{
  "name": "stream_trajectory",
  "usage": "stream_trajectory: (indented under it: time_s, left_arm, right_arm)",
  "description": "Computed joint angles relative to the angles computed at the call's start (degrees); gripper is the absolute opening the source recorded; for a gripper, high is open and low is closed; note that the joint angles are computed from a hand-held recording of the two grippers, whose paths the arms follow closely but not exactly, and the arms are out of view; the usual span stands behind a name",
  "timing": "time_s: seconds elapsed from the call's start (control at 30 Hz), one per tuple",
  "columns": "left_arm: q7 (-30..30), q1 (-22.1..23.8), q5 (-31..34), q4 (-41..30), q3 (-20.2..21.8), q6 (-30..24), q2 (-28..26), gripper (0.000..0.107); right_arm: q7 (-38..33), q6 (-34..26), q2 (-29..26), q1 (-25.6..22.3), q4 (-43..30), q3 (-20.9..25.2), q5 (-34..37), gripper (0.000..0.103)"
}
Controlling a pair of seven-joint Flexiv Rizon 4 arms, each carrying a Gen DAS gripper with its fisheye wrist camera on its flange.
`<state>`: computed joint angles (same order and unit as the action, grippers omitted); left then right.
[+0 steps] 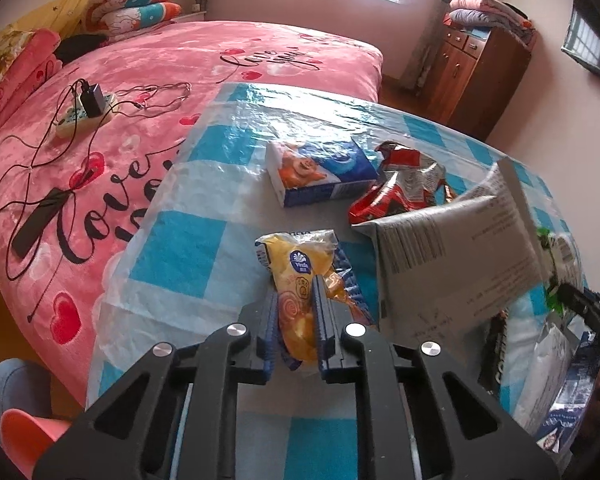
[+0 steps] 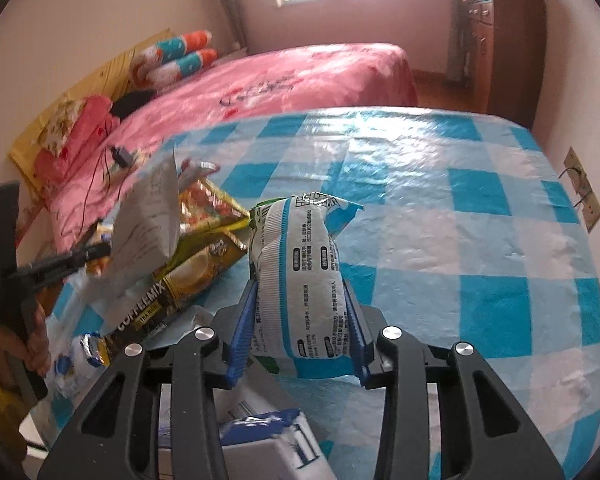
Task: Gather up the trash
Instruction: 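Grasp the yellow snack bag with left tool while right tool grasps the white-blue bag, then carry both bags over the orange bucket and open both tools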
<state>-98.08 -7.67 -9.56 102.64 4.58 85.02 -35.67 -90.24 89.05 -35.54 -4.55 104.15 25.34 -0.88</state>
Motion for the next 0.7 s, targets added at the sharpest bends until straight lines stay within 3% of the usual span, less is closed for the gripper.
stream_trajectory:
  time_s: [0.4,0.6,0.7]
  left_arm:
    - [5.58,5.94,-2.42,10.24,-8.27,5.79,5.66,0.014]
    - [8.49,6.90,-3.26,14.36,-8.89,5.40,8.51,0.014]
    - [8.15,4.28,-2.76,14.47,-5.73,4.29,8.91,0.018]
  right_arm:
    - [3.90,9.34,2.41,-5.89,5.31,5.47,-2.86,0.041]
    - [6.50,11.92,2.92,-11.67,8.49,11.22,-7.07,0.041]
    - [7.82,12.71,3.03,-14.05,10.42,13.82,-9.57,0.041]
